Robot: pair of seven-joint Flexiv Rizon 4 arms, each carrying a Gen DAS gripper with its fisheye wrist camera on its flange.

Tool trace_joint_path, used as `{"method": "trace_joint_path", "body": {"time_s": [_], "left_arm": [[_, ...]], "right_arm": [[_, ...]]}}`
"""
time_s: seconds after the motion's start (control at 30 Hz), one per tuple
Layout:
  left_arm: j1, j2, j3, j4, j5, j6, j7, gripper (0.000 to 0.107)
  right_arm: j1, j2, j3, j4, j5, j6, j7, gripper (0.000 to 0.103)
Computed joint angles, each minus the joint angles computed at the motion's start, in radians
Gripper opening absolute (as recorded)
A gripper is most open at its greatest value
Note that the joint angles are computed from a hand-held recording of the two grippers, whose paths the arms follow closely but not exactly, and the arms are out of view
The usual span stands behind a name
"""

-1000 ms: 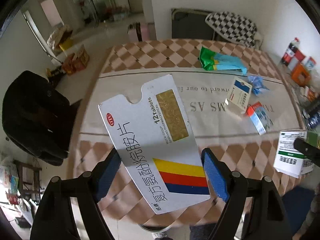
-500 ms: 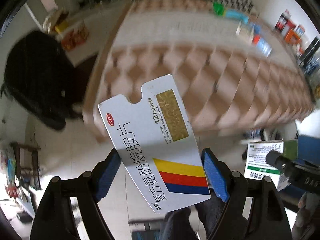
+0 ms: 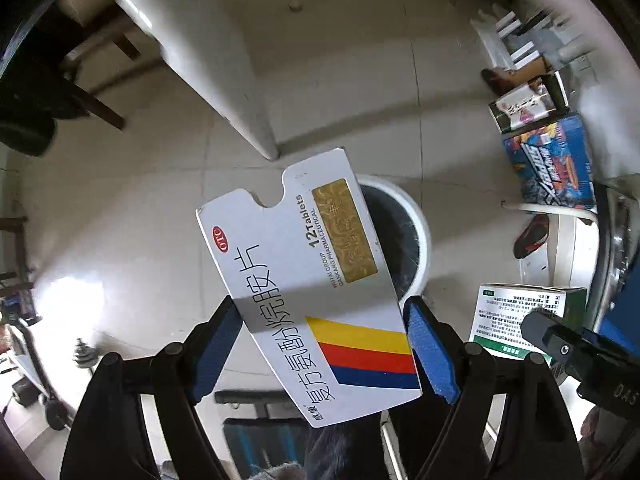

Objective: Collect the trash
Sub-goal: 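Carry both boxes to the bin and open both tools to drop them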

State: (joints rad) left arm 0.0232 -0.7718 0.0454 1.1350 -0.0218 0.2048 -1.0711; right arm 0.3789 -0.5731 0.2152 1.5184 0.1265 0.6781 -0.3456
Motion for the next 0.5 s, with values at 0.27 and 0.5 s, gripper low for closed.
{"method": "trace_joint_path", "body": {"time_s": [0.27, 0.5], "left_arm": [[0.036, -0.088, -0.007, 0.023, -0.053, 0.038, 0.003, 0.099], [0.045, -0.028, 0.029, 0.108, -0.009, 0.146, -0.02, 0.099]], "right_arm": [[-0.042, -0.172, 0.049, 0.037, 0.077, 0.247, -0.111, 0.093], [-0.028, -0.191, 0.054, 0.03, 0.056, 0.229, -0.126, 0.103]]}}
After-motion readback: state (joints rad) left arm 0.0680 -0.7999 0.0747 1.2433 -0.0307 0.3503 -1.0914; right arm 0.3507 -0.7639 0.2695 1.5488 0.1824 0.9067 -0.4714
